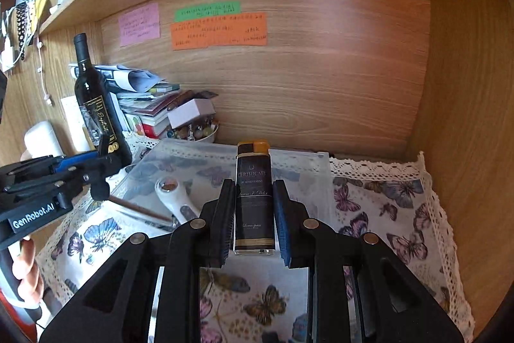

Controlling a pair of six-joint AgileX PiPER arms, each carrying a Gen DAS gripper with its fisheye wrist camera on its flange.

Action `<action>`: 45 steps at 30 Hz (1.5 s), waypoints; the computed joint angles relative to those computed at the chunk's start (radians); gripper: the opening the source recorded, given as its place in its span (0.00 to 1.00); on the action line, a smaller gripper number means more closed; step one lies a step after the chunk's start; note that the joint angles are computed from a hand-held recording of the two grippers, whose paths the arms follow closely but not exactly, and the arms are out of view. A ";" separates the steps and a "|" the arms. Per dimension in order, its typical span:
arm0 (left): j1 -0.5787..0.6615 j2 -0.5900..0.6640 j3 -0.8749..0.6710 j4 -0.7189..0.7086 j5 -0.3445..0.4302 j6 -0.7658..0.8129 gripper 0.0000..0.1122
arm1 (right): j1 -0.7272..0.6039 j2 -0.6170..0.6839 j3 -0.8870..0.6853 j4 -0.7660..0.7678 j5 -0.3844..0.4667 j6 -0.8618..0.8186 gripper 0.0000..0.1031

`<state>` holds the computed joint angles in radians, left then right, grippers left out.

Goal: Organize rigid objects
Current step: 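Place the black item in the box with the left gripper while the right places the bottle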

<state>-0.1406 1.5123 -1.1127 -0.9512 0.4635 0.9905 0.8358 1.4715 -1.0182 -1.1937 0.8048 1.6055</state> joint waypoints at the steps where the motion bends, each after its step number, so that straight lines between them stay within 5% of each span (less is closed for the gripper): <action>1: -0.004 0.013 -0.013 0.010 0.000 -0.011 0.21 | -0.016 0.009 -0.005 0.006 -0.018 -0.008 0.21; 13: -0.069 0.188 -0.118 0.186 -0.008 -0.164 0.21 | -0.142 0.122 -0.061 0.146 -0.155 -0.140 0.21; 26: -0.115 0.236 -0.137 0.293 -0.048 -0.248 0.21 | -0.181 0.176 -0.098 0.275 -0.191 -0.274 0.21; 35: -0.114 0.181 -0.099 0.284 -0.061 -0.246 0.46 | -0.148 0.149 -0.097 0.251 -0.151 -0.251 0.23; 42: -0.101 0.071 -0.017 0.212 -0.089 -0.186 0.77 | -0.075 0.065 -0.049 0.156 -0.072 -0.152 0.34; 45: -0.086 0.034 0.013 0.170 -0.078 -0.155 0.83 | -0.032 0.030 -0.026 0.125 -0.027 -0.114 0.37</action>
